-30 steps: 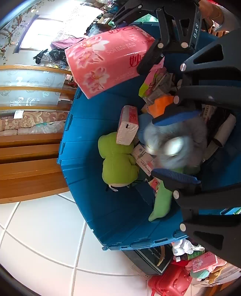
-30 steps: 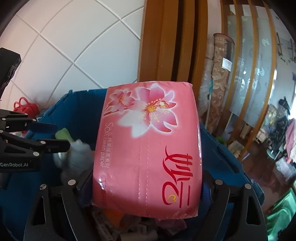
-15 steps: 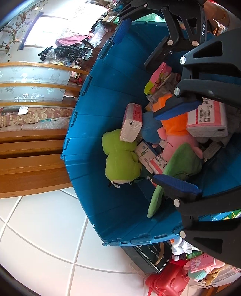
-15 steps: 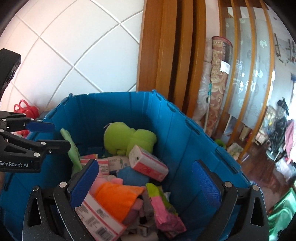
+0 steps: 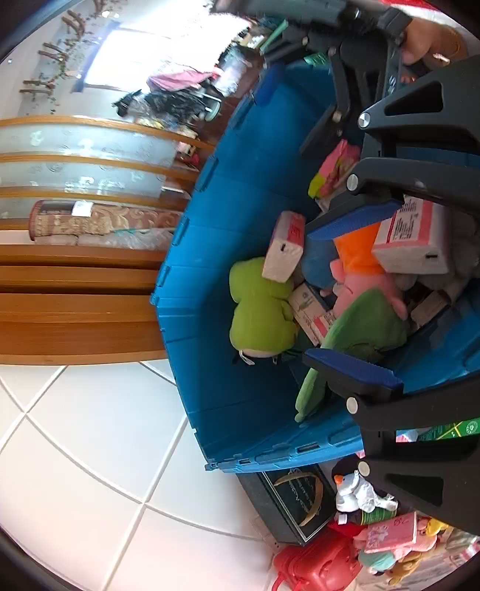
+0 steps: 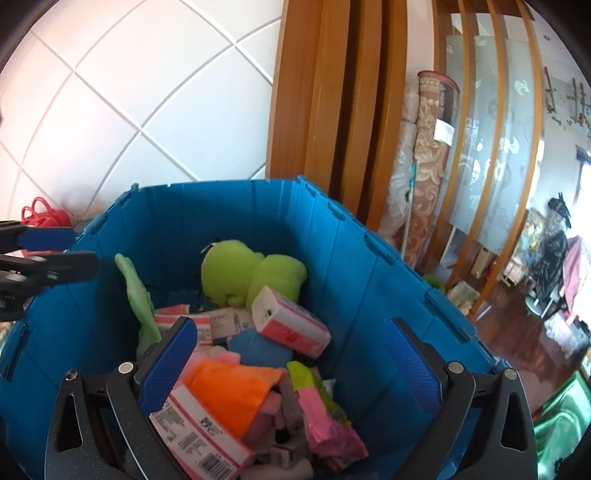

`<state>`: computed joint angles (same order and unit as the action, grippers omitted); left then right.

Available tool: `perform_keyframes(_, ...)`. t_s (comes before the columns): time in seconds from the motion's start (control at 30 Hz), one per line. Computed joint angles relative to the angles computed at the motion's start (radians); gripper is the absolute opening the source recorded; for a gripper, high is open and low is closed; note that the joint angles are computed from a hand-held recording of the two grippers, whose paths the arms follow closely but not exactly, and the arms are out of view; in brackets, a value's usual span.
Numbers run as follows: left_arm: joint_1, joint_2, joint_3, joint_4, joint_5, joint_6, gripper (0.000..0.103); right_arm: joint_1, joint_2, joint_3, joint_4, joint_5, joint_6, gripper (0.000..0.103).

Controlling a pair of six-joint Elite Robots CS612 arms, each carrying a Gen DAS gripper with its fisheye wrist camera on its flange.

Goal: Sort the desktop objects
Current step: 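Move both empty tools back to the pile on the table, then grasp the clear glass cup with left tool while right grasps green medicine box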

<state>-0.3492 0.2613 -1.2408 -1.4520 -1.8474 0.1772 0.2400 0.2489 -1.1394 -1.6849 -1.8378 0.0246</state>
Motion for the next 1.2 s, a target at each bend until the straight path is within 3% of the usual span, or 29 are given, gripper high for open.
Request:
perform_keyframes(0.07,0.012,0.015,-0.036,-0.036,-0.007,-0.020,0.064,0.004,-0.002,-0.005,0.009,0.003,0.006,0.103)
perform_keyframes(0.1,0.017,0.027,-0.059,-0.063,0.006,-0.028,0.074,0.007,-0.001,-0.013,0.010,0.012,0.009,0.103)
perform_keyframes(0.17,0.025,0.052,-0.103,-0.120,0.033,-0.042,0.083,0.017,0.001,-0.030,-0.001,0.013,0.015,0.103)
perform_keyframes(0.4,0.088,0.114,-0.212,-0.223,0.028,-0.110,0.085,0.090,-0.003,-0.072,-0.107,-0.042,-0.029,0.103)
perform_keyframes(0.5,0.118,0.133,-0.253,-0.193,0.055,-0.108,0.085,0.131,-0.004,-0.073,-0.177,-0.105,0.010,0.103)
perform_keyframes(0.53,0.129,0.137,-0.262,-0.176,0.051,-0.109,0.085,0.139,-0.004,-0.074,-0.185,-0.092,0.025,0.103)
perform_keyframes(0.63,0.168,0.152,-0.284,-0.144,0.046,-0.121,0.085,0.147,-0.011,-0.066,-0.166,0.074,0.082,0.103)
perform_keyframes(0.7,0.189,0.164,-0.301,-0.124,0.075,-0.122,0.085,0.157,-0.017,-0.044,-0.175,0.134,0.118,0.103)
perform_keyframes(0.87,0.258,0.189,-0.309,-0.033,0.119,-0.181,0.085,0.210,-0.042,0.055,-0.257,0.155,0.032,0.103)
perform_keyframes(0.97,0.292,0.209,-0.315,0.000,0.173,-0.214,0.085,0.225,-0.055,0.116,-0.287,0.239,-0.001,0.103)
perform_keyframes(1.2,0.373,0.224,-0.256,0.100,0.298,-0.311,0.085,0.251,-0.096,0.285,-0.242,0.303,-0.003,0.103)
